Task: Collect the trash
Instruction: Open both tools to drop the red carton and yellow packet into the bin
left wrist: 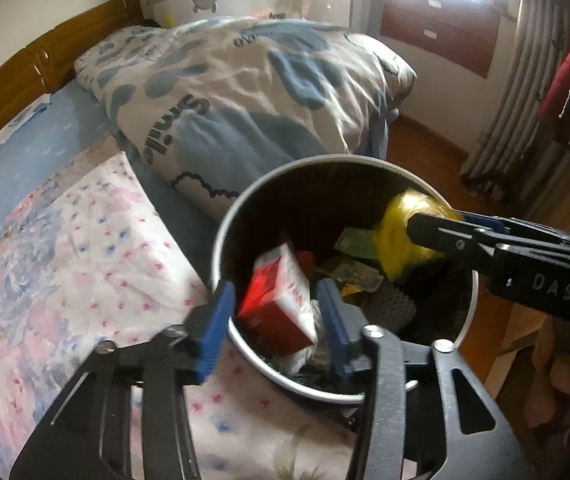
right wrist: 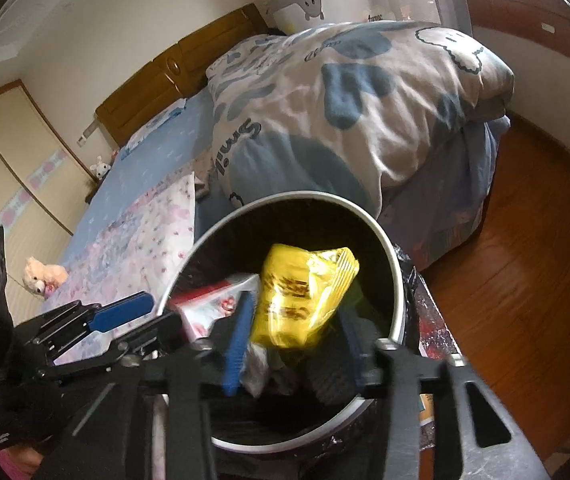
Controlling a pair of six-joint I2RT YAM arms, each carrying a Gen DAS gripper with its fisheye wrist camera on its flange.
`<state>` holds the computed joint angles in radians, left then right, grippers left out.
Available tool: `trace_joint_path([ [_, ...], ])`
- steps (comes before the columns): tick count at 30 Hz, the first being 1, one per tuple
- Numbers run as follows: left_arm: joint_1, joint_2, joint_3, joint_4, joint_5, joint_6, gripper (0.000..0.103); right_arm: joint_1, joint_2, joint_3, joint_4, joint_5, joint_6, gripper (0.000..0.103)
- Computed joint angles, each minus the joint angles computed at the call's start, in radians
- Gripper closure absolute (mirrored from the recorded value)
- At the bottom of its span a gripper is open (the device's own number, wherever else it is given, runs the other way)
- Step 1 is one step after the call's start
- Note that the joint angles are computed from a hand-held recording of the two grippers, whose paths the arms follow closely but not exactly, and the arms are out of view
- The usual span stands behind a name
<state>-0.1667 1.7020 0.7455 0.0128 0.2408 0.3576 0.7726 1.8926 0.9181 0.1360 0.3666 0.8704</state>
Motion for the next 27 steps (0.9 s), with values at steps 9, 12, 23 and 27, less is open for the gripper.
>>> trace_joint_path([
  [9, 0.170, -0.166, -0.124, -0.024, 0.118, 0.015, 0.049, 0.073, -0.073, -0.040, -0.001, 0.101, 0.070, 0.039],
  [12, 0.260, -0.235, -0.187, -0.033, 0.170, 0.033, 0.046, 0.130, -0.085, -0.056, 0.014, 0.170, 0.115, 0.029],
  [23, 0.639, -0.482, -0.333, -0.144, 0.384, 0.196, 0.025, 0.375, -0.031, 0.052, -0.086, 0.397, 0.250, 0.013],
  [27, 0.804, -0.548, -0.360, -0.199, 0.470, 0.289, 0.018, 0.447, 0.028, 0.144, -0.156, 0.484, 0.273, 0.011],
])
